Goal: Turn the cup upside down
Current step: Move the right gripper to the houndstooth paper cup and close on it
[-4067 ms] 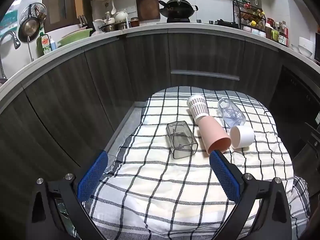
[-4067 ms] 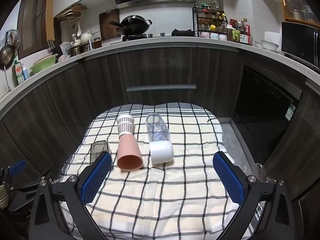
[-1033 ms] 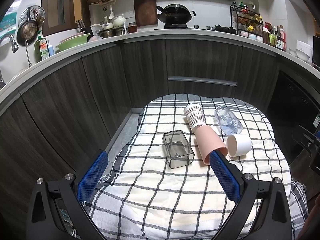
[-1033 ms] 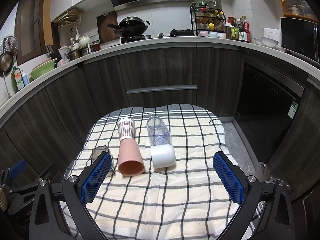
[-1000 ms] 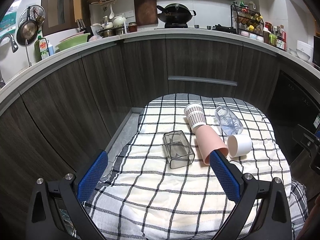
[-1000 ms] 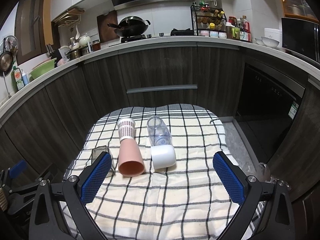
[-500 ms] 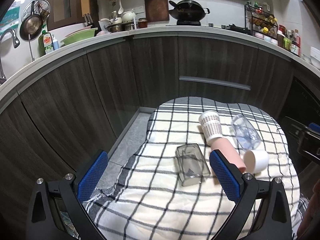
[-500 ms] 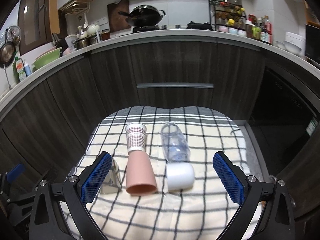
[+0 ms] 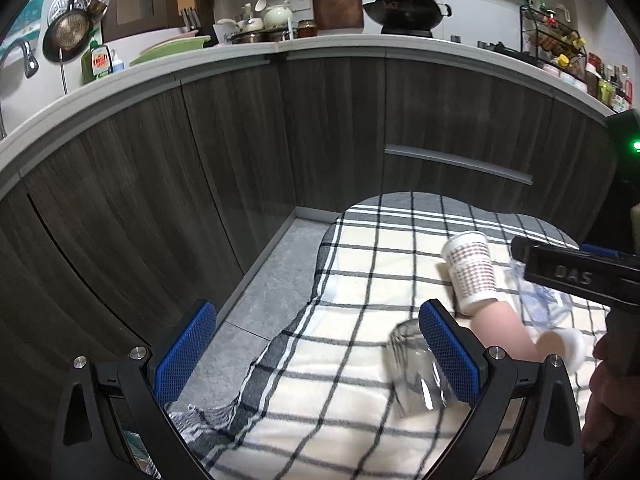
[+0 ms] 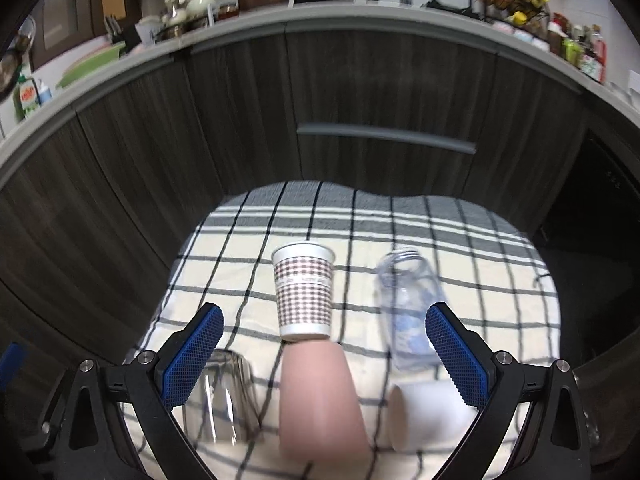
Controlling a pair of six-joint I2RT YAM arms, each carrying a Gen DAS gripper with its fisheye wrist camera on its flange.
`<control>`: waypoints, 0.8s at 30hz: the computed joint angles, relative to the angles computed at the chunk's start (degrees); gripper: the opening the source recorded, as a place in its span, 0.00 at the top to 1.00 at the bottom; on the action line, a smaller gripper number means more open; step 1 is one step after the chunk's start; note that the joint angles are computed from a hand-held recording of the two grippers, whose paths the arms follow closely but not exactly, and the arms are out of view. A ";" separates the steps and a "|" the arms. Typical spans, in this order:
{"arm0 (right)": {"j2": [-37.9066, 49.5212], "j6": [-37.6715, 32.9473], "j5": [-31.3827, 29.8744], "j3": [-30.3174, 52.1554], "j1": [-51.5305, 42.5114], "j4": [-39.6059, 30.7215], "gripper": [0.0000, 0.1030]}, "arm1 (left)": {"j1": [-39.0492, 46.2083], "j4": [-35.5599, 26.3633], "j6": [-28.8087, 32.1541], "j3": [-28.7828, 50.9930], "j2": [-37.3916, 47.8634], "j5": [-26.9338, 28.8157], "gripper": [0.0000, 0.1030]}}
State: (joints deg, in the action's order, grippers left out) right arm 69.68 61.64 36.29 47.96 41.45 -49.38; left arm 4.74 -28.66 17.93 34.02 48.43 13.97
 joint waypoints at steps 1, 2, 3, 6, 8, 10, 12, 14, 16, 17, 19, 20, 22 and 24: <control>1.91 -2.68 -2.14 0.10 -2.51 2.64 0.03 | -0.63 1.77 -0.39 -0.08 1.83 -0.61 0.00; 3.49 -4.36 -3.57 0.13 -4.16 4.52 0.04 | -1.42 3.95 -0.90 -0.01 4.21 -1.32 0.00; 5.73 -6.51 -5.10 0.52 -6.29 6.46 0.04 | -2.13 5.90 -1.37 0.15 6.45 -1.90 0.00; 11.08 -10.22 -7.70 2.02 -10.53 9.88 0.06 | -4.34 10.92 -2.45 1.28 13.39 -3.93 0.00; 14.22 -11.93 -9.19 3.31 -12.69 11.12 0.08 | -5.69 13.86 -2.98 2.33 17.88 -5.48 0.00; 17.06 -13.36 -11.51 4.21 -15.40 12.40 0.12 | -6.41 15.75 -3.46 3.33 21.37 -6.31 0.00; 19.76 -14.96 -14.03 5.07 -17.48 13.61 0.15 | -6.92 17.32 -3.93 4.05 24.23 -7.16 0.00; 22.41 -16.41 -16.57 5.82 -19.32 14.66 0.18 | -7.13 18.38 -4.27 4.46 26.14 -7.74 0.00; 24.78 -17.24 -18.61 6.40 -20.51 15.39 0.21 | -7.11 19.11 -4.46 4.61 27.45 -7.95 0.00; 25.90 -17.75 -19.48 6.60 -21.02 15.91 0.24 | -7.17 19.32 -4.58 4.76 28.20 -8.05 0.00; 28.01 -18.24 -20.76 7.05 -21.71 16.56 0.25 | -7.37 19.38 -4.76 4.89 29.04 -8.23 0.00; 28.87 -18.44 -21.28 7.14 -22.06 16.84 0.28 | -7.60 19.55 -4.92 4.93 29.46 -8.44 0.00; 30.06 -18.45 -22.72 6.88 -22.68 17.82 0.39 | -7.78 19.78 -5.02 4.89 29.76 -8.57 0.00; 30.16 -18.36 -23.36 6.56 -23.02 18.47 0.40 | -7.92 19.64 -5.14 5.21 30.04 -8.59 0.00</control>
State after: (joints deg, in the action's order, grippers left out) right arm 99.84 43.27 12.92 54.53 18.43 -30.91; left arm -3.17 -9.01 12.79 39.22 78.46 5.38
